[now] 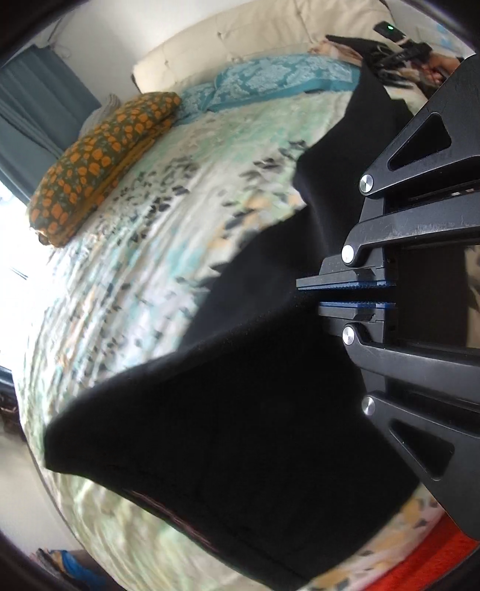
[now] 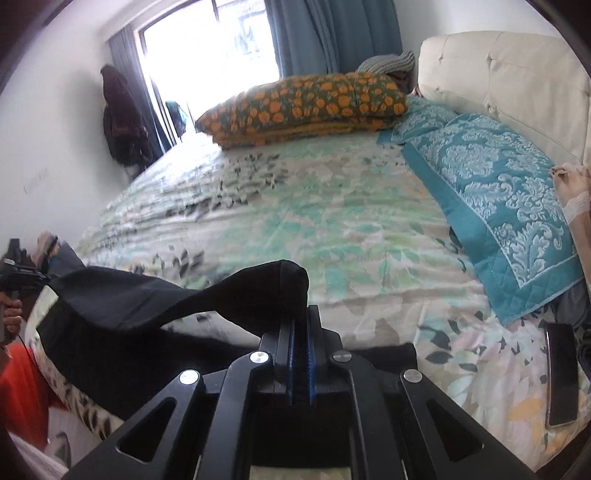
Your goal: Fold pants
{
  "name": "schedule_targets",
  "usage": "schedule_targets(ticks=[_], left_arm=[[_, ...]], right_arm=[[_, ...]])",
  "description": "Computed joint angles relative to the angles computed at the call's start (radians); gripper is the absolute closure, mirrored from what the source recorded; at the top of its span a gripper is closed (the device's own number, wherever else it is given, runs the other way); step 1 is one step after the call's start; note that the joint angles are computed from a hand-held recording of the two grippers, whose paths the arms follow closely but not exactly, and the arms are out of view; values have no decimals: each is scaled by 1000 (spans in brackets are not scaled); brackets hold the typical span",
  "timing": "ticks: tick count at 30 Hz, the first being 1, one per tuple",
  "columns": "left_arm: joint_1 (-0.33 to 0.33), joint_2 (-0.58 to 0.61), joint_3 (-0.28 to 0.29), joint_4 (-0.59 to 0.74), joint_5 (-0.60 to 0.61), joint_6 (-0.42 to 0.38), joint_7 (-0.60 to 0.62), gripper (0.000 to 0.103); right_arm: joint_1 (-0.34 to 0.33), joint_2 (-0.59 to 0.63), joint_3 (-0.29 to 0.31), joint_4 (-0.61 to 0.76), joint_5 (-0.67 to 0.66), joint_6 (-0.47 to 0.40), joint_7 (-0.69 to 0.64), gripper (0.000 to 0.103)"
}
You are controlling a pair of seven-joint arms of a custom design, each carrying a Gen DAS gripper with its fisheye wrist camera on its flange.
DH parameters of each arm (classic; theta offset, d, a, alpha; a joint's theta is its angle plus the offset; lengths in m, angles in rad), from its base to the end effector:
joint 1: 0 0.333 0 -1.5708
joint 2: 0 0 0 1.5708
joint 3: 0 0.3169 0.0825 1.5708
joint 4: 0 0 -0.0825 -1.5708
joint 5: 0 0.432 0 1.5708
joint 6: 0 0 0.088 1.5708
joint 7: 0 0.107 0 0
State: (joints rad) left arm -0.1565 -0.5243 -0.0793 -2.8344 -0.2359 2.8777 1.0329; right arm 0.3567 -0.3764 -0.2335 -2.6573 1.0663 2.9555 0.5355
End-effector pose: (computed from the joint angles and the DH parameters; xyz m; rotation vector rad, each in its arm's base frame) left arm 0.4104 -0.0820 0.3744 -2.4892 1.4580 -0.8225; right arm 0.4594 0.0015 0.3749 -1.8009 1.5545 -0.3940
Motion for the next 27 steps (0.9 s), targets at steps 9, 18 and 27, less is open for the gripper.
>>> schedule_targets(ticks=[9, 18, 27], left_arm=[[-49, 5, -6, -99, 4, 79, -24, 100], [-129, -24, 92, -141, -62, 141, 55, 100], [-102, -53, 50, -160, -50, 136, 38, 100]], right_arm=[[-251, -32, 178, -124, -554, -187, 515, 41], [-154, -163, -84, -144, -353, -478, 582, 35], [-81, -1, -142, -59, 205, -476, 420, 25]])
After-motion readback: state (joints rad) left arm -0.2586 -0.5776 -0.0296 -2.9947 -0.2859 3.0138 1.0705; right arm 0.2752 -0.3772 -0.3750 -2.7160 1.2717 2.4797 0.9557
